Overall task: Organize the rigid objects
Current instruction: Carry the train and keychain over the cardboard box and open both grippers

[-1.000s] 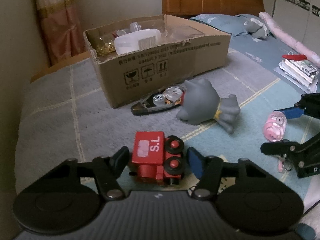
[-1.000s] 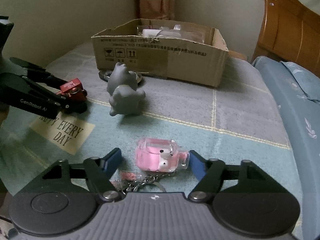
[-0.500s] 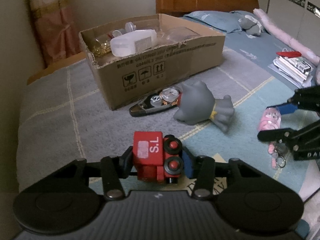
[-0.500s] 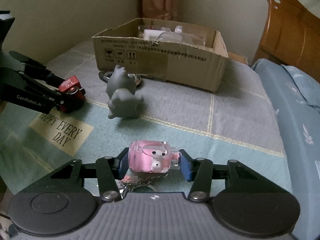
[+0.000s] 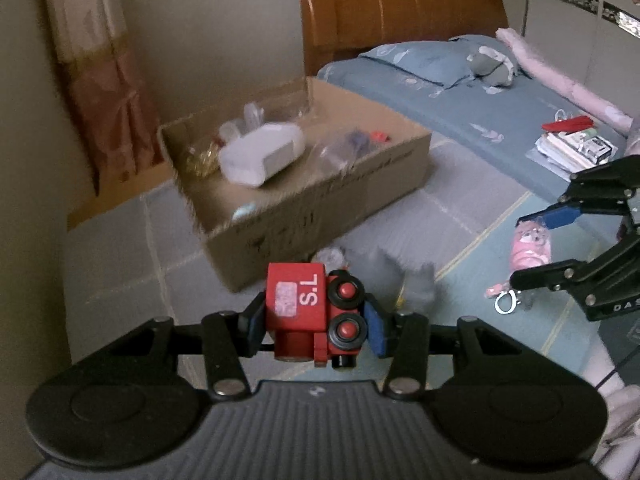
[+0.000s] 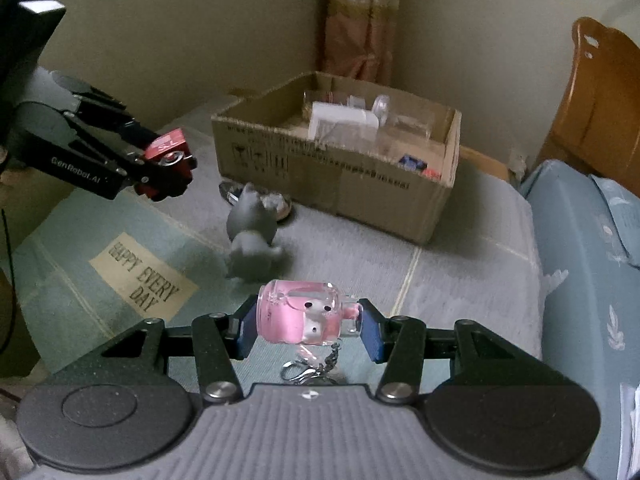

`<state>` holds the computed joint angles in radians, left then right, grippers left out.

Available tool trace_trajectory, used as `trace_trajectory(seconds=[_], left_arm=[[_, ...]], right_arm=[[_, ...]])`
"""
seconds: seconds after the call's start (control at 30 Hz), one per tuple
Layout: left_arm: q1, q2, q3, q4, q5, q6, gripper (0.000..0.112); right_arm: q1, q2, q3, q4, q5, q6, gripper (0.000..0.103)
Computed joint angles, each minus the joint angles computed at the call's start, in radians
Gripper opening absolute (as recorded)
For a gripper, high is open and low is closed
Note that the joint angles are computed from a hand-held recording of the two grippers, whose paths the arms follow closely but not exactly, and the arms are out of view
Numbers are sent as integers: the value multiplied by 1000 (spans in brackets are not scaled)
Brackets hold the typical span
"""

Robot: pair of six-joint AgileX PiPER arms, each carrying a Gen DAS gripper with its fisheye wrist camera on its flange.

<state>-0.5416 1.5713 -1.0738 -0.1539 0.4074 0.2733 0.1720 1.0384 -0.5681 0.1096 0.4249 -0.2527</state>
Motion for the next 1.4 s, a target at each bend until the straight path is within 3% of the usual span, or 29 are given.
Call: trace_trajectory(seconds=[0.2,0.37,0.53,0.7,0.83,0.9,0.97,1.0,1.07,1.17,1.23,1.4], left_arm=[[-17,40,-166,55,85,-28,48],[-12,126,-334,98,130,-38,48],[3,250,-514,135,188,-44,48],[23,382,-693,163,260,-60,48],[32,463,-781,215,273,-115,48],[41,485,-790,215,257,-121,55],[47,490,-780,215,248,-139,84],[47,477,-749,222,222,-152,89],[50,433,-664,219,147,-158,91],[54,371,-565,198,98,-176,101],[52,320,-483,209,52,-207,101],[20,213,-298,431,-56,-485,101]], right_arm=[[-144,-1,-83,261,89,-341,56],[-243,24,-167,391,142,-504,56],[-282,75,-257,423,159,-561,56],[-266,148,-351,364,137,-523,56],[-255,199,-427,312,134,-482,56],[-256,224,-460,302,138,-471,56],[-258,247,-490,299,142,-461,56],[-261,260,-508,303,151,-459,56],[-263,282,-541,299,164,-450,56],[-248,320,-588,257,171,-405,56],[-237,355,-631,233,185,-374,56],[-209,457,-761,172,220,-296,56]])
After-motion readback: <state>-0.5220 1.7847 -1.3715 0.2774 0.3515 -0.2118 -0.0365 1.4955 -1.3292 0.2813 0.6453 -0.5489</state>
